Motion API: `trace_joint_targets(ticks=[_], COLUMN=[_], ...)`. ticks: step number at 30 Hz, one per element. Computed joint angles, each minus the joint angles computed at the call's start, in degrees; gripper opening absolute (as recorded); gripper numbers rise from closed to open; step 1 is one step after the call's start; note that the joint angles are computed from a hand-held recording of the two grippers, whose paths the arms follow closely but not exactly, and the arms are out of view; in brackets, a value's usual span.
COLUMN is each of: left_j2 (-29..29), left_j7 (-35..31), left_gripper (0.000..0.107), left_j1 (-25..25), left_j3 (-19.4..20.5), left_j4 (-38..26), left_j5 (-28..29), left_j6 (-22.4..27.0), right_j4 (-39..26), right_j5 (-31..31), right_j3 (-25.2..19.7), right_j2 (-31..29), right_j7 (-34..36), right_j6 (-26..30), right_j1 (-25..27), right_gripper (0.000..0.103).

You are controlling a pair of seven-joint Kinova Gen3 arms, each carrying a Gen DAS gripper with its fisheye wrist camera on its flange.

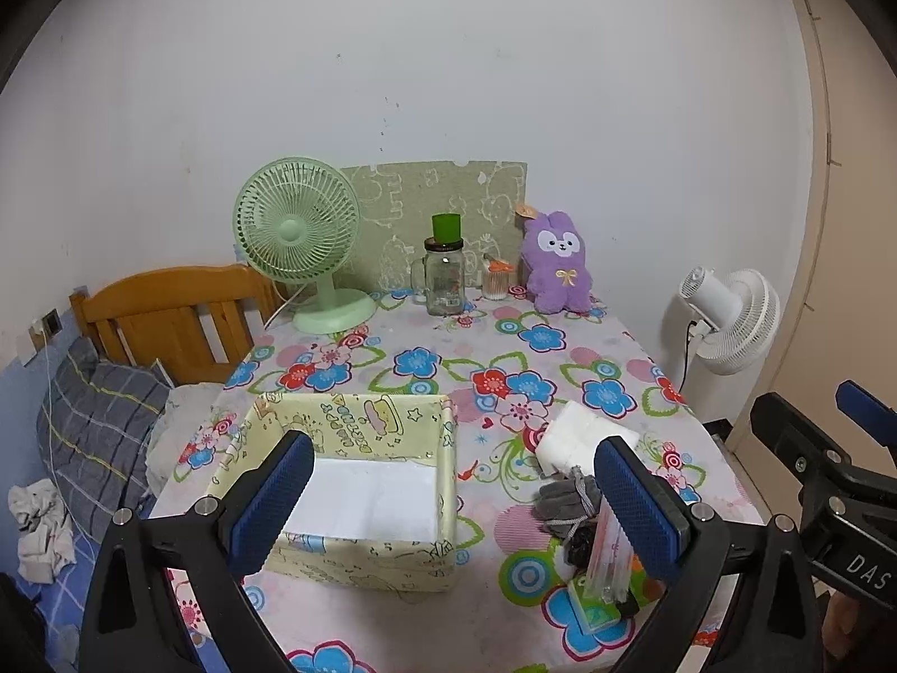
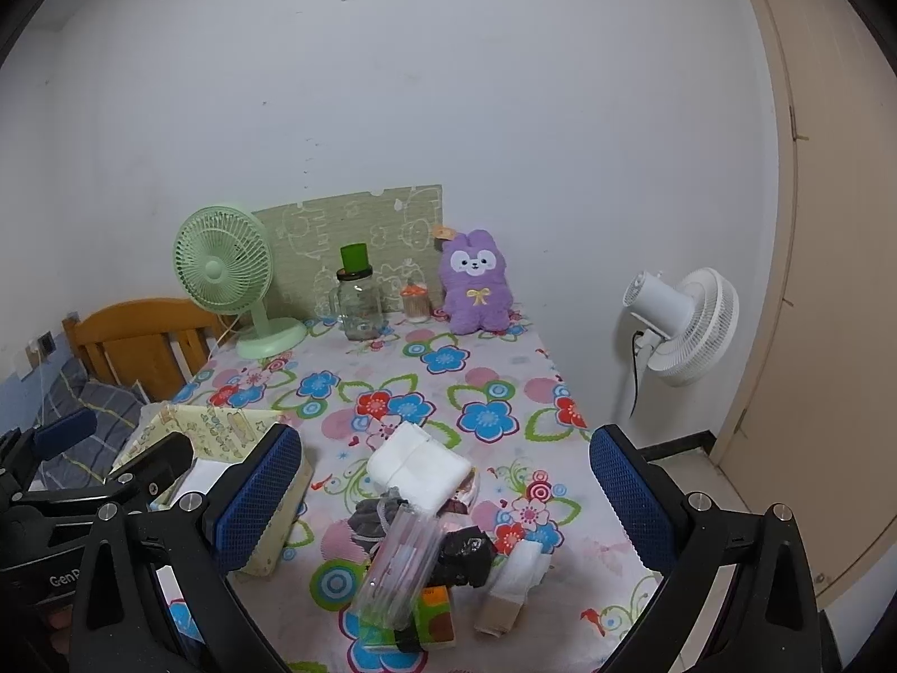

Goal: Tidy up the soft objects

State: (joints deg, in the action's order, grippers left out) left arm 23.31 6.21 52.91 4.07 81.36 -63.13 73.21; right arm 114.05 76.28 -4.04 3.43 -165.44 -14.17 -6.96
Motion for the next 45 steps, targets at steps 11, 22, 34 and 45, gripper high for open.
trace_joint_targets(ticks=[11,22,34,45], left_j2=[-0.28,-0.18,-0.04,0.06], left_j7=[1.34,0.92,1.39,1.62], left_gripper=[0.101,0.101,0.100,0.100], left_j1=[-0.47,-0.80,-0.60,-0.58], left_j3=[-0.22,-0.17,-0.26,-0.17], left_j4=[1.02,0.83,1.14,1.16], left_j5=[-1.71,-1.69,-2.35,-2.36], left_j6=[-1.10,-1.07,-0.76,-0.69], right_j4=[-1.18,-1.35,-1.33,-1.20], right_j5=[-1.16,-1.31,-1.29,-1.29], right_j3=[-0.72,-0.95,-1.22,-1.10], right_j2=[0.68,0.79,0.72,0.60], right_j7=[1.18,1.40,1.23,1.29], right_j6=[0.99,1.21,1.45,1.19], right_j1=[-0.06,-0.23,-0.25,-0.22], right_gripper=[0.103,0.103,0.103,0.103])
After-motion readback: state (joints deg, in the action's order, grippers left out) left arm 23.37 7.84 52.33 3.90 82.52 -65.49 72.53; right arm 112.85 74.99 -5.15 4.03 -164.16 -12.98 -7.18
